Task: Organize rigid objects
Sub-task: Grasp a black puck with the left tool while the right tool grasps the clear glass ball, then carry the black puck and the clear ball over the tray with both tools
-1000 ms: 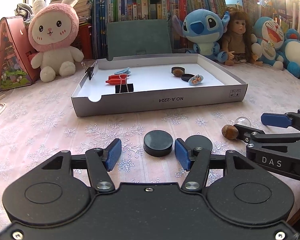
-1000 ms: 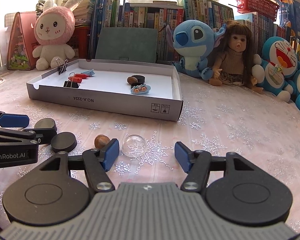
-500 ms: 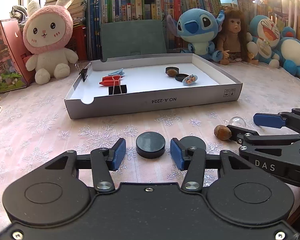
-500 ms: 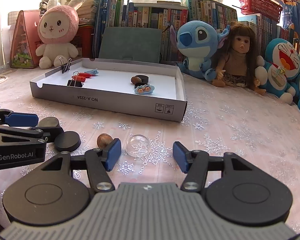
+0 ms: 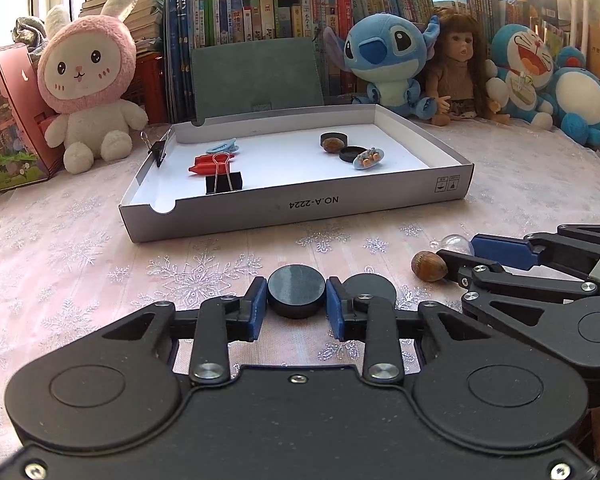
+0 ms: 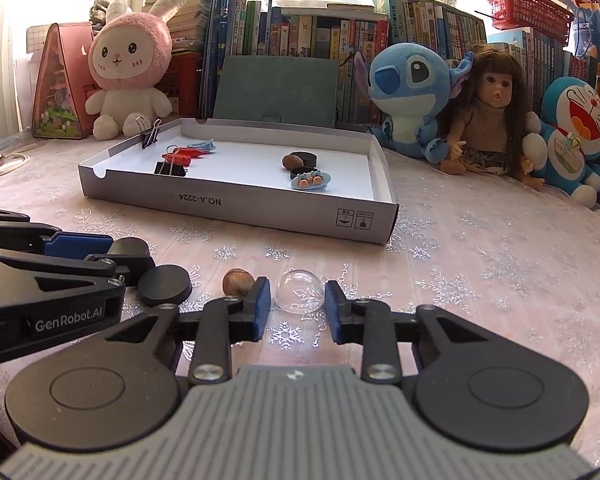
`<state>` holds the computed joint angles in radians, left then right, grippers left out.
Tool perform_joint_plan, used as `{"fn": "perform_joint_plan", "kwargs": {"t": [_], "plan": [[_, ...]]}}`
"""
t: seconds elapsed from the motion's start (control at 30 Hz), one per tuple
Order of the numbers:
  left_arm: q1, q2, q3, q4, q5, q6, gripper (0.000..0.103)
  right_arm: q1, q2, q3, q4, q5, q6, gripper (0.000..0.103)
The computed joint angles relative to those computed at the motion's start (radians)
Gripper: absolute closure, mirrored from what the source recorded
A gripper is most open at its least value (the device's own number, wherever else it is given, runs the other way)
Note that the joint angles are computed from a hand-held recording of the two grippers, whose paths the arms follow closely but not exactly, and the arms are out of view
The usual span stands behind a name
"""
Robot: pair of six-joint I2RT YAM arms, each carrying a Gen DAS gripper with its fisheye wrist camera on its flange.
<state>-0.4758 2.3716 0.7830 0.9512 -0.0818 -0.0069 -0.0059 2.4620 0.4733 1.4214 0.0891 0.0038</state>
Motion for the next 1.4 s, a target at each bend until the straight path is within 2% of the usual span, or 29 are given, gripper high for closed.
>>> {"fn": "perform_joint_plan", "kwargs": {"t": [0.57, 0.87, 1.1, 1.4], "plan": [[0.044, -0.056, 0.019, -0.078, 0.033, -0.030, 0.073, -0.022, -0.052, -0.029, 0.009, -0.017, 0.020, 0.071], [0.068, -0.092, 0.078, -0.138, 0.037, -0.019, 0.073, -0.038, -0.143, -0.005, -0.051, -0.026, 0.018, 0.071], [0.112, -0.111, 0.209, -0.291, 0.100, -0.042, 0.073, -0.066, -0.217, 0.064, -0.155, -0.040, -0.011, 0.071], [0.178, -0.013, 0.510, -0.578, 0.161, -0.076, 0.073, -0.150, -0.265, 0.244, -0.456, -0.148, -0.003, 0.071]]}}
